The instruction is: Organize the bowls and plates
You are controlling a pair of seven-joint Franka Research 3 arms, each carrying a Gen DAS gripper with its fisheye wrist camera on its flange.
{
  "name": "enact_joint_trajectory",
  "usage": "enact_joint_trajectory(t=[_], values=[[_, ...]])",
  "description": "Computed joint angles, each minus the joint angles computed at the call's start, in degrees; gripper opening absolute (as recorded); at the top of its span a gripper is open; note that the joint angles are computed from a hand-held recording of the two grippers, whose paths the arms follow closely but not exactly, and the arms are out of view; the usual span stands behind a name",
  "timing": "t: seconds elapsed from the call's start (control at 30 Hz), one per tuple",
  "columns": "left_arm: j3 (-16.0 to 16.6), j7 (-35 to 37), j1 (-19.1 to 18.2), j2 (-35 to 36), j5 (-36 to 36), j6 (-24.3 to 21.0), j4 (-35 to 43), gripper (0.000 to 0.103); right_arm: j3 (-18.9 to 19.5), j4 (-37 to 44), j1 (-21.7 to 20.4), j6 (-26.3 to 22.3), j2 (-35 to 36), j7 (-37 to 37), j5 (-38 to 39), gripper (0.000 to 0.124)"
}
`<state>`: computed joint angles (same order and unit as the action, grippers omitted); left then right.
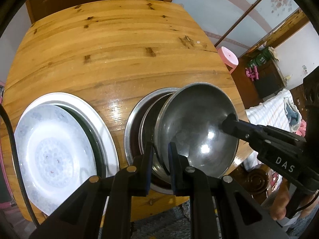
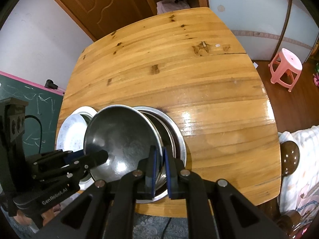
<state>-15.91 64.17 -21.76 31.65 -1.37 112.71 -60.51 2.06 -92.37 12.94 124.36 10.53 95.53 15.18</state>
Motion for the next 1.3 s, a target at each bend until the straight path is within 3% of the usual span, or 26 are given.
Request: enact_joint_trajectory(t=[0.37, 0.43, 0.57, 0.7, 1.07, 1.3], values=[[0.2, 0.2, -0.6, 1.7, 0.4, -1.7, 1.9, 0.013, -0.1, 0.9, 0.3, -0.9, 1.3, 0.8, -1.4, 0.008], [0.1, 0.2, -0.6, 1.9, 0.3, -1.6, 2.1, 0.018, -0.1, 0.9, 0.4, -0.8, 1.3, 0.9, -1.6, 0.008], [0.0, 0.8, -0.7, 1.5, 0.2, -0.6, 1.5, 0.038, 0.0, 0.9, 0.3, -0.9, 1.2, 0.6, -0.9, 0.008], [0.5, 1.0, -1.6, 1.2, 2.0, 0.1, 1.7, 0.046, 0.0, 0.9, 0.5, -0.9, 1.2, 0.9, -1.4, 0.008], [0.7, 0.9, -1.7, -0.7, 3.7, 3.5, -0.7, 0.059, -0.1, -0.1, 0.6, 0.3, 0.3, 1.3, -2.6, 0.008], [0.9, 1.0, -2.3, -1.1, 5.3, 3.7, -0.8, 0.06, -0.1, -0.6, 0.6, 0.9, -0.1, 1.4, -2.8, 0.008]])
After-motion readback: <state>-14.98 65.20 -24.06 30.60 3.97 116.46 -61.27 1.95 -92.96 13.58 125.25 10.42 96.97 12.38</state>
